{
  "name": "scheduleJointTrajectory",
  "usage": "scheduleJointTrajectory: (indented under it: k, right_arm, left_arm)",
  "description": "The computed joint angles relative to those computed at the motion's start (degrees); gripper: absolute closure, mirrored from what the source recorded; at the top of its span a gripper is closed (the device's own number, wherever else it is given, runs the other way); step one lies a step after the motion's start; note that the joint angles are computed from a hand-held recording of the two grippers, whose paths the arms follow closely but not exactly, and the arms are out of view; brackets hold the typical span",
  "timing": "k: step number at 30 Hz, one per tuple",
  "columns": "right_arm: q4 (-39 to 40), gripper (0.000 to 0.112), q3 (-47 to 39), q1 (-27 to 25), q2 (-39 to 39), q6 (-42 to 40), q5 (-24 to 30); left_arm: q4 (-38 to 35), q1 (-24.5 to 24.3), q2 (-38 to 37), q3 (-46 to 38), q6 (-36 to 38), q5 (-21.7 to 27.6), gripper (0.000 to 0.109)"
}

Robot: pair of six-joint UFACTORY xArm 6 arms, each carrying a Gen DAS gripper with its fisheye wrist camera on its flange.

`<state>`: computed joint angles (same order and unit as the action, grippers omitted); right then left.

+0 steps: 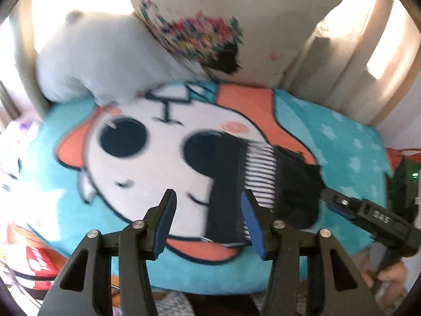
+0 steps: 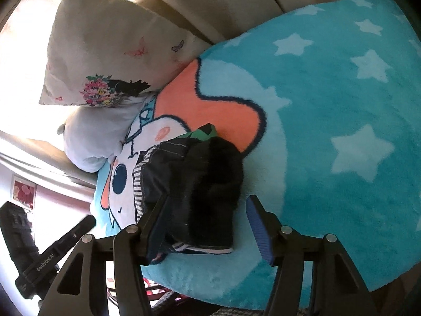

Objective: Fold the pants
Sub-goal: 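Open both grippers and withdraw from the folded pants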

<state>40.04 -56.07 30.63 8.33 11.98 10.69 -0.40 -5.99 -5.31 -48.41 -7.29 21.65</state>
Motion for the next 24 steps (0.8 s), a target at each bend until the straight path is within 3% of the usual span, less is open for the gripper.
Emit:
scheduleJointTrajectory:
  k: [5, 7, 24]
  right_arm:
    - [-5.68, 0.049, -1.87, 0.38, 1.35, 2.73, 1.07]
    - [-8.09, 0.048, -2.09, 0.4, 1.56, 4.4, 1.14]
    - [-10.29, 0.045, -0.14, -1.1, 1.3, 8.22, 2.63]
  left_arm:
    - [16.57, 1.35, -0.31, -0.12, -13.32, -0.76, 0.058]
    - [19.42, 1.53, 0.04, -0.48, -15.33, -0.24, 0.058]
    - [13.39, -0.56, 4.74, -4.33, -10.03, 5.04, 0.058]
